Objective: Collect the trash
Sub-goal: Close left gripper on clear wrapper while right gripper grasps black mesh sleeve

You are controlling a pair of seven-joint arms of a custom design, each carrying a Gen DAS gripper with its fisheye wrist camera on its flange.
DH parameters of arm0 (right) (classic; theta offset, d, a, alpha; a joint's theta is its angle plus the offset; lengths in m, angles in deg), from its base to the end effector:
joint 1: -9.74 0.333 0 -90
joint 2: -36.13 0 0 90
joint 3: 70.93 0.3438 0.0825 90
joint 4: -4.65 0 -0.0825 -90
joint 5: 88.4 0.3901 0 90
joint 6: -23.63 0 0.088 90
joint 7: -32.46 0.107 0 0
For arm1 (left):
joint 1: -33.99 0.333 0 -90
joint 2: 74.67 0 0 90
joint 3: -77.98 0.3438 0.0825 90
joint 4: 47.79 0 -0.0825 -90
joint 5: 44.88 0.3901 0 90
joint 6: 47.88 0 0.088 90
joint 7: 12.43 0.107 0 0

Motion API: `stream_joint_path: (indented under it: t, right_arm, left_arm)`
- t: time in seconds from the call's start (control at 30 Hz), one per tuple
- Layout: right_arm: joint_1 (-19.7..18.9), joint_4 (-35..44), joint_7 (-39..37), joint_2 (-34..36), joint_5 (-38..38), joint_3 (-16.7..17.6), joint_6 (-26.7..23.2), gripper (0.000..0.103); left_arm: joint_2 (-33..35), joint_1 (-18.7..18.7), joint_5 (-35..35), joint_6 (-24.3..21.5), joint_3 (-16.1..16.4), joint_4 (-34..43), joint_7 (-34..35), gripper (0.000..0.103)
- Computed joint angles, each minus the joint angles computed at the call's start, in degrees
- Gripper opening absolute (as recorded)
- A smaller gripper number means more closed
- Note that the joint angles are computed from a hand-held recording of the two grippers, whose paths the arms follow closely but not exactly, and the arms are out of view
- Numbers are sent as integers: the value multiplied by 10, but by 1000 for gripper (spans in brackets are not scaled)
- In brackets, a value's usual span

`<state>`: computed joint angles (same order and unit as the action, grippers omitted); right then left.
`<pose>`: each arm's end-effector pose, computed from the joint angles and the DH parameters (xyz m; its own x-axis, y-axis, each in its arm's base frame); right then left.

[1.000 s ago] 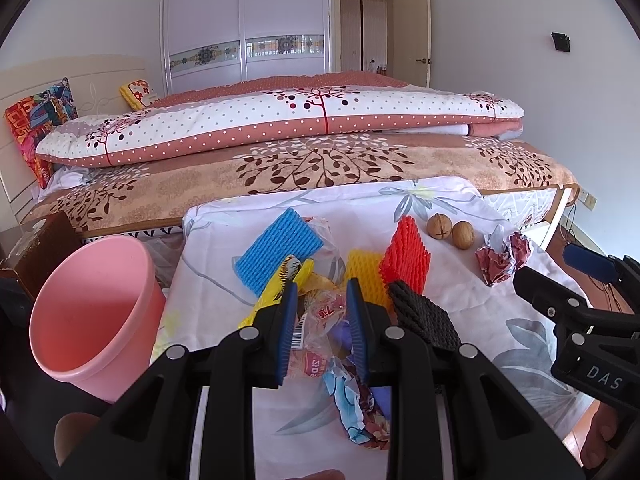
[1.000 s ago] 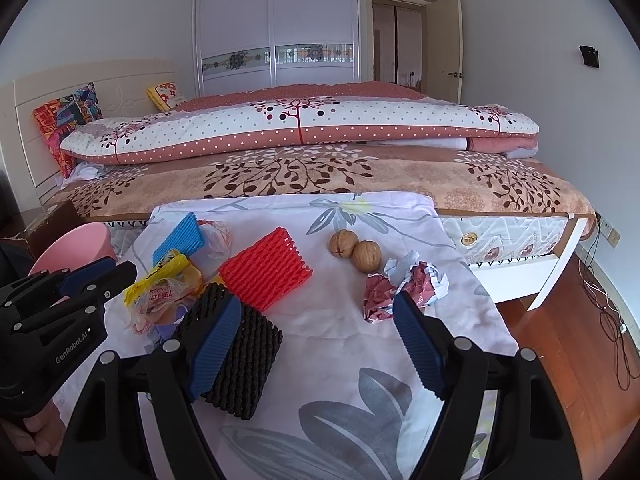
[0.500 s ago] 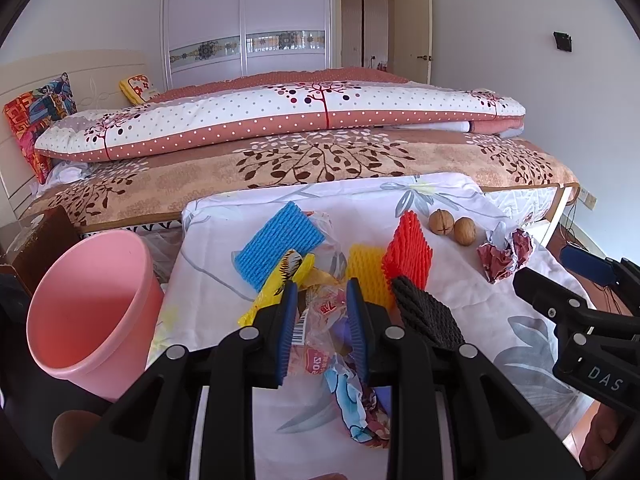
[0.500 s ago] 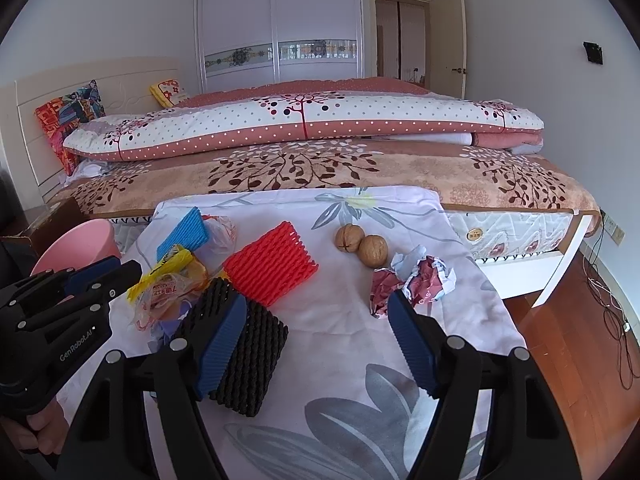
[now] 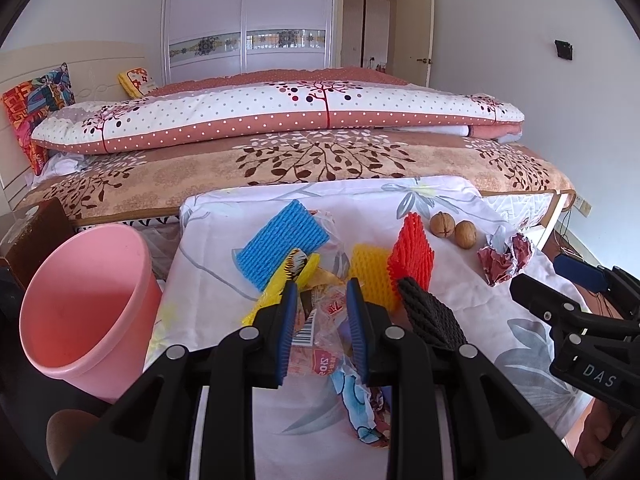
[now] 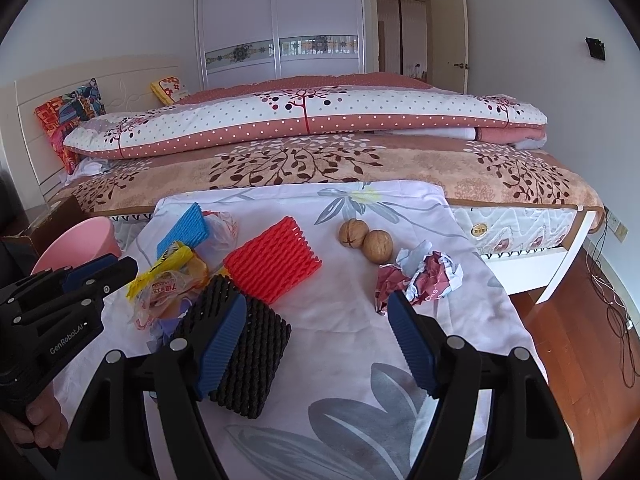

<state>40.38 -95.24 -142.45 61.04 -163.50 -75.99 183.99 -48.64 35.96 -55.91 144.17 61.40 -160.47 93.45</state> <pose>0.6088 0.3504 0.3900 -0.0254 -0.9987 -0.0452 -0.5944 0.0515 -0.8025 0.6691 -0.1269 0.3807 -0.2442 -0.9692 0.0302 -0.5752 0.1197 -0.8092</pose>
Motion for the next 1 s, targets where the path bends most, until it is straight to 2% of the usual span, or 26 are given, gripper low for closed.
stream_joint_path:
  t: [0.1,0.23,0.3,0.33,0.47,0.63,0.73,0.77,0.8,0.87,0.93,0.97,1.0]
  right_arm:
    - [-3,5,-8,5,7,1,7,72]
    - [-6,10,-29,12,26,2,22,72]
    - [-10,12,-48,15,45,4,40,72]
    - [-10,12,-57,17,53,3,47,72]
    - [-8,14,-102,24,93,3,83,71]
    - [-4,19,-189,37,155,9,108,67]
    - [-10,21,-244,47,205,21,112,65]
    - [-11,21,-259,50,220,24,114,63]
    - [-8,21,-268,51,231,21,115,62]
    - [-1,22,-282,54,250,13,117,62]
    - [2,22,-299,57,272,10,122,61]
    - [3,23,-307,59,283,8,123,61]
    - [3,24,-318,61,295,10,123,61]
  left_arm:
    - [9,70,21,-8,-65,1,-2,25]
    - [15,121,34,-29,-109,2,2,26]
    - [28,182,38,-48,-169,3,14,26]
    - [33,198,34,-55,-186,5,21,26]
    - [39,189,13,-73,-173,18,47,26]
    - [38,115,-26,-100,-90,40,47,26]
    - [44,88,-43,-112,-61,52,56,26]
    - [44,92,-31,-118,-65,53,49,26]
    - [44,109,-59,-119,-88,52,82,26]
    - [46,169,-80,-108,-162,41,129,26]
    - [58,247,-98,-110,-257,32,184,26]
    - [63,267,-106,-114,-285,31,202,26]
    - [64,274,-112,-119,-296,31,214,26]
